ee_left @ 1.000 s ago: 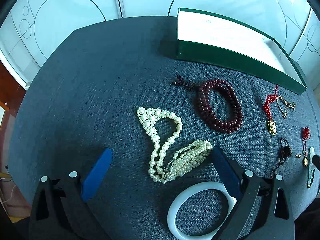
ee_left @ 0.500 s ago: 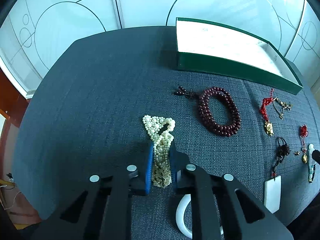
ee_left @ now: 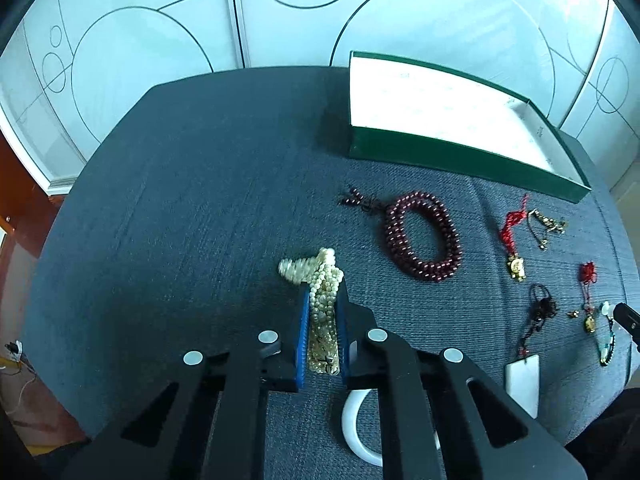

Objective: Organize jewelry
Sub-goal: 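Carry the bracelet in the right tool and necklace in the left tool into the green box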

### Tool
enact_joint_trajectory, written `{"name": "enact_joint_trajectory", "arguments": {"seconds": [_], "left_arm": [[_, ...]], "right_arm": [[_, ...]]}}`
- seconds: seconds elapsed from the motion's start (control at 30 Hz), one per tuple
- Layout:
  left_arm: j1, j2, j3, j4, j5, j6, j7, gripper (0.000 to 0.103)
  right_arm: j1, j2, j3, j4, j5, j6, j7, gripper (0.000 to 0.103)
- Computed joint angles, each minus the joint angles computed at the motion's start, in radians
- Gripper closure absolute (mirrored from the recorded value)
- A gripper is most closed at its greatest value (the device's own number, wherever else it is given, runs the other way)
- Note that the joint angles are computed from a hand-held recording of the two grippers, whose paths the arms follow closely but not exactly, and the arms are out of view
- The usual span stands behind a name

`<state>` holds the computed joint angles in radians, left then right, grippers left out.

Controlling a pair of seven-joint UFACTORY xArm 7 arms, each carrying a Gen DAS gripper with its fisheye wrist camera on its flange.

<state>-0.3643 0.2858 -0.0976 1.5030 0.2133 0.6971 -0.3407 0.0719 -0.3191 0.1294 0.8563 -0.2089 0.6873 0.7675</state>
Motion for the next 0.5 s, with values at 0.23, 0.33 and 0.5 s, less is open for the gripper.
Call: {"name": "enact_joint_trajectory", "arguments": {"seconds": [0.23, 0.33, 0.5], "left_arm": [[-0.001, -0.029, -0.005, -0.008, -0.002, -0.022, 0.002, 0.091], [-0.003, -0.035, -0.007, -0.005, 0.003, -0.027, 0.002, 0.091], [-0.006, -0.045, -0.009, 0.007, 0.007, -0.026, 0.005, 0.091]], "right_arm": [[-0.005, -0.023, 0.013, 0.013, -0.030, 0.003, 0.010, 0.089], [-0.008, -0.034, 0.018, 0.019, -0.042, -0.001, 0.018, 0.089], [-0.006, -0.037, 0.018, 0.040, -0.039, -0.003, 0.012, 0.089]]}}
